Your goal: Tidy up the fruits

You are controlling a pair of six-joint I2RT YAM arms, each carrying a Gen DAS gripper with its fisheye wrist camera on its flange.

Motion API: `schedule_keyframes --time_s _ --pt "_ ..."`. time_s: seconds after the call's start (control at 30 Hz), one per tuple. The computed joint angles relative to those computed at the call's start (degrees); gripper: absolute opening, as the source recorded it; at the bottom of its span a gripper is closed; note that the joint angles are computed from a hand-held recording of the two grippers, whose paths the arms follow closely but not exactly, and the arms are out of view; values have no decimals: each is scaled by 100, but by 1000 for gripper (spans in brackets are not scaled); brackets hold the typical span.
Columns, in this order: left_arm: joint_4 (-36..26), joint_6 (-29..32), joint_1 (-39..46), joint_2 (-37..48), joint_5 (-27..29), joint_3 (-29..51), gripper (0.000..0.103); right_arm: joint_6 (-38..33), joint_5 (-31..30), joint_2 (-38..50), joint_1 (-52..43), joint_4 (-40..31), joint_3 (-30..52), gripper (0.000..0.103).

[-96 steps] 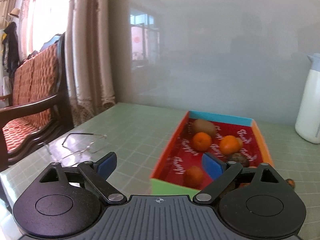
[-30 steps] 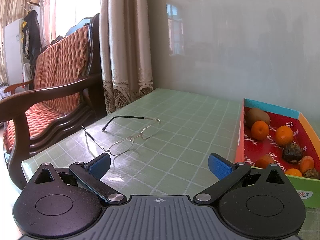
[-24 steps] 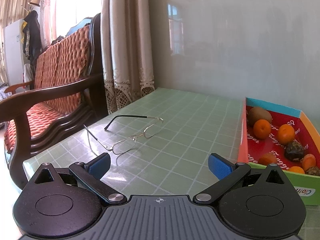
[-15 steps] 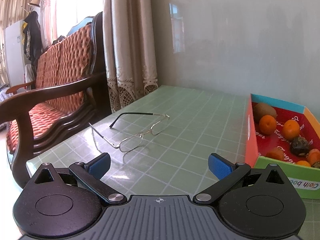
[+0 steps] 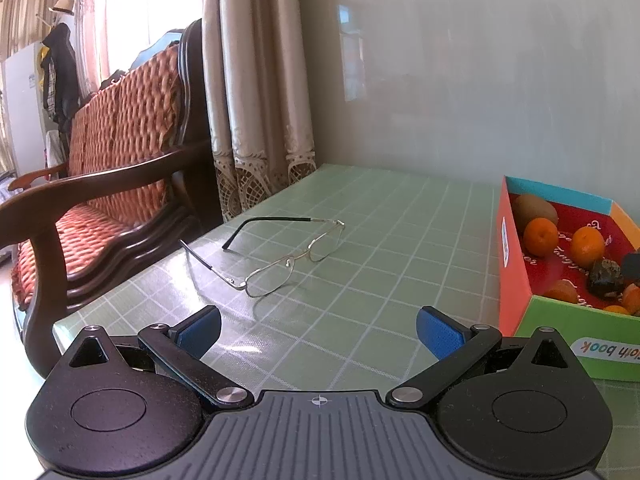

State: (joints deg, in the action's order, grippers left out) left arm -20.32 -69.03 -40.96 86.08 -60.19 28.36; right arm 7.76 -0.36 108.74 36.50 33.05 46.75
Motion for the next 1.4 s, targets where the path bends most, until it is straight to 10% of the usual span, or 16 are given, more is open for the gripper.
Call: schedule_keyframes --time_s 0.17,0.33,0.53,0.87,1.13,1.4 --pt "71 65 30 -2 23 -29 103 14 18 69 7 -58 69 31" --pt "116 117 -33 51 6 60 103 52 155 -107 -45 420 -266 78" --pt "226 267 -257 153 -120 359 103 -357 278 -619 -534 696 -836 102" --pt "315 448 -977 843 -247 1504 103 -499 -180 -1770 -2176 320 -1716 103" --pt "-3250 -2366 -2505 1929 -867 3408 103 -934 -1196 -3134 -3148 822 -3342 103" --pt "-4593 -3705 -3227 2671 -749 4427 103 -1472 -2042 -4030 -4092 351 -4030 103"
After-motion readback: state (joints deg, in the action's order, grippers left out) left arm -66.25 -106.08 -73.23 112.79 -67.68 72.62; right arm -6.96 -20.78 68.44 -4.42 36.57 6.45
